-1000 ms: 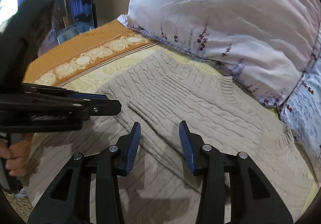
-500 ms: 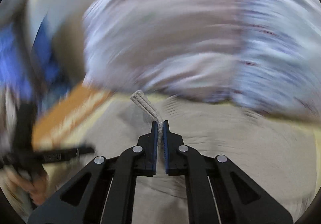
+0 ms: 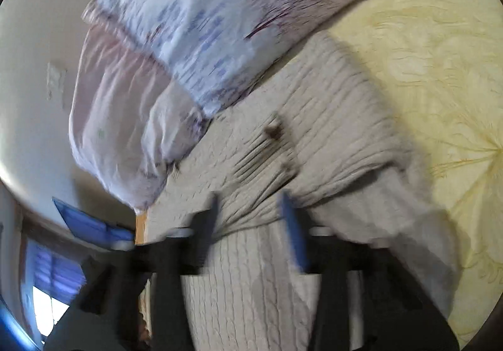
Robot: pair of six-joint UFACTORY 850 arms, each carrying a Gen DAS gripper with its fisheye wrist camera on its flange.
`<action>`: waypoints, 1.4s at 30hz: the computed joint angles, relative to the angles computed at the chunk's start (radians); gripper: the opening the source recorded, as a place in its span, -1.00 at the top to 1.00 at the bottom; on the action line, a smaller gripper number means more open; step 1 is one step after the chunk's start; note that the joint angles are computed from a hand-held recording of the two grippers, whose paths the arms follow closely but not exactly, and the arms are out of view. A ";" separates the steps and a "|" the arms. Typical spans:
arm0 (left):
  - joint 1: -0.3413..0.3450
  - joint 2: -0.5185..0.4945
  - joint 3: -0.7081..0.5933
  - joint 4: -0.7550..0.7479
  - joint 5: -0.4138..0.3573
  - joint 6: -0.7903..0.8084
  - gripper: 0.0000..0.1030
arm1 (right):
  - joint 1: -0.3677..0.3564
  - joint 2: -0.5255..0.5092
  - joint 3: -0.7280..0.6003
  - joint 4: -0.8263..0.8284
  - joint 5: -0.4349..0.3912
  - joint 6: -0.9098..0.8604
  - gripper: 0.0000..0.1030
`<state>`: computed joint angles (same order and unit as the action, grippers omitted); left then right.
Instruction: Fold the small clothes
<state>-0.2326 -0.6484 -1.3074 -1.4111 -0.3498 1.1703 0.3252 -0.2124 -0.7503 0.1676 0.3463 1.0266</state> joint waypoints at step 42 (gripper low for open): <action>0.095 0.191 0.318 -0.318 -0.150 0.430 -0.33 | 0.007 -0.009 -0.080 0.666 -0.122 -0.820 0.29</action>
<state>-0.1374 -0.4576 -0.9889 -1.7289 -0.5002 1.6001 0.3325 -0.2216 -0.8300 0.8332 0.2243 0.2067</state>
